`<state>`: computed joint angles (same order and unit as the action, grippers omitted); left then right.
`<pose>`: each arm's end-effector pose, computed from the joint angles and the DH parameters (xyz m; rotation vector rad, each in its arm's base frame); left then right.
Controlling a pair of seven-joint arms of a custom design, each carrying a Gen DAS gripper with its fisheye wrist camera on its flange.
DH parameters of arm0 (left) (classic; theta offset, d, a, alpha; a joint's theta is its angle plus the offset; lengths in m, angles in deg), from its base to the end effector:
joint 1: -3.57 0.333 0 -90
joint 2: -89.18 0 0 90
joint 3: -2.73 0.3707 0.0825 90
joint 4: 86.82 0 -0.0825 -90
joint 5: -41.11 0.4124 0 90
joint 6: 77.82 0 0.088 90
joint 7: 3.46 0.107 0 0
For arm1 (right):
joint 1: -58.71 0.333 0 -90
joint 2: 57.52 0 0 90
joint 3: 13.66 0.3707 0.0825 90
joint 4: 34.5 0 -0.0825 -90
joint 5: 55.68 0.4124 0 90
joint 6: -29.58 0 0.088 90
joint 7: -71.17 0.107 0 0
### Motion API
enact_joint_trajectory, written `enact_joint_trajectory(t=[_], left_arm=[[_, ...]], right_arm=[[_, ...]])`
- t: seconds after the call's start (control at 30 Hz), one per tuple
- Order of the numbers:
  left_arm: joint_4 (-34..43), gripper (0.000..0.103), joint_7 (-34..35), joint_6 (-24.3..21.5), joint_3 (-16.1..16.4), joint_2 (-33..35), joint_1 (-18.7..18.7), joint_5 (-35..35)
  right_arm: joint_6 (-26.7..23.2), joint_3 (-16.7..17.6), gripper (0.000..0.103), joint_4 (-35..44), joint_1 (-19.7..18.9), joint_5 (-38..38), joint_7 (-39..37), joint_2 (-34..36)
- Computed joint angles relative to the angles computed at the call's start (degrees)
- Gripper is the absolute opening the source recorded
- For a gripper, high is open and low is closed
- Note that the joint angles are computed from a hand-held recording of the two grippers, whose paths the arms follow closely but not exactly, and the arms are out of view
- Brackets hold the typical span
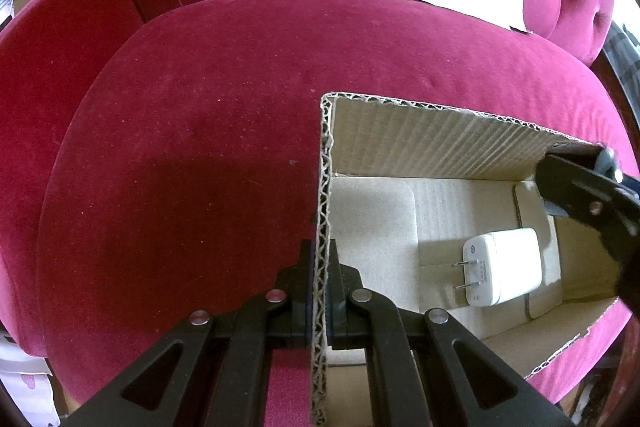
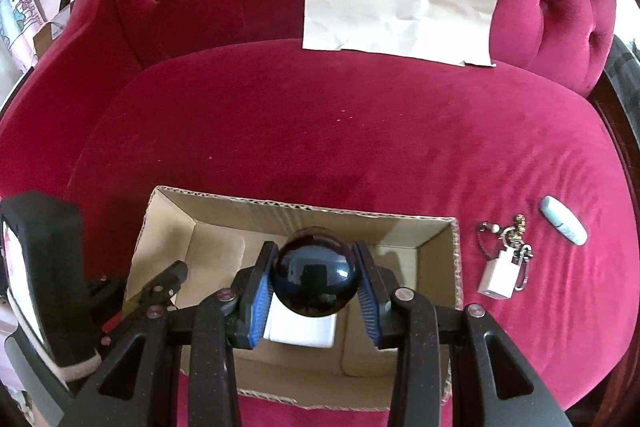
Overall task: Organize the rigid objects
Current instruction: 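Lower the black ball into the box and open the right gripper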
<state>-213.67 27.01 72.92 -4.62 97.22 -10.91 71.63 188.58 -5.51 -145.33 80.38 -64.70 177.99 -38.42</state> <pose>0.5486 -0.2315 0.3755 -2.1920 1.7374 -0.3530 0.6055 0.3448 0.4061 -2.1766 1.5400 -0.3202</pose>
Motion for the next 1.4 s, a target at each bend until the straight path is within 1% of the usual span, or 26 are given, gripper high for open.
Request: enact_joint_trajectory(t=[0.2,0.37,0.73,0.8,0.87,0.9,1.0,1.07,1.13,1.17,1.2,1.23,1.33,1.4], left_arm=[[-0.2,0.003,0.3,0.4,0.0,0.0,0.1,-0.5],[-0.1,0.003,0.5,0.4,0.1,0.0,0.1,-0.6],[-0.4,0.003,0.6,0.7,0.2,-0.1,0.2,-0.7],[-0.4,0.003,0.6,0.7,0.2,-0.1,0.2,-0.6],[-0.4,0.003,0.4,0.6,0.2,-0.1,0.1,-0.4],[-0.4,0.003,0.3,0.6,0.2,0.0,0.1,-0.4],[-0.4,0.003,0.4,0.6,0.2,0.0,0.1,-0.4],[-0.4,0.003,0.4,0.6,0.2,0.0,0.1,-0.4],[-0.4,0.003,0.4,0.6,0.2,0.0,0.1,-0.5],[-0.3,0.003,0.3,0.5,0.2,0.0,0.1,-0.4],[-0.3,0.003,0.3,0.4,0.2,0.0,0.1,-0.3],[-0.3,0.003,0.3,0.4,0.2,-0.1,0.1,-0.3],[-0.4,0.003,0.4,0.5,0.1,-0.1,0.2,-0.5],[-0.3,0.003,0.2,0.2,0.1,-0.1,0.1,-0.2]], right_arm=[[1.3,0.0,0.04,0.7,0.5,0.1,0.6,1.4],[1.4,0.4,0.036,1.1,0.5,0.2,0.7,2.1],[2.4,0.9,0.036,0.7,-0.1,1.1,-0.1,1.7],[2.7,0.5,0.037,0.6,0.2,0.8,0.3,1.5],[3.4,0.4,0.045,0.1,0.2,0.7,0.6,1.3],[3.8,0.5,0.051,-0.2,0.0,0.8,0.6,1.1],[3.9,0.3,0.054,-0.3,0.0,0.4,0.7,0.8],[4.1,0.0,0.059,-0.5,0.2,-0.1,1.1,0.5],[4.5,-0.2,0.072,-0.8,0.3,-0.4,1.5,0.3],[5.0,-0.3,0.074,-1.1,0.3,-0.6,1.8,0.1],[5.3,-0.6,0.08,-1.2,0.4,-1.1,2.2,-0.1],[5.3,-1.1,0.088,-1.3,0.8,-1.8,2.7,-0.2],[5.8,-3.2,0.102,-1.5,2.2,-5.4,5.5,-0.7],[5.5,-2.8,0.103,-1.7,1.6,-5.7,5.6,-0.9]])
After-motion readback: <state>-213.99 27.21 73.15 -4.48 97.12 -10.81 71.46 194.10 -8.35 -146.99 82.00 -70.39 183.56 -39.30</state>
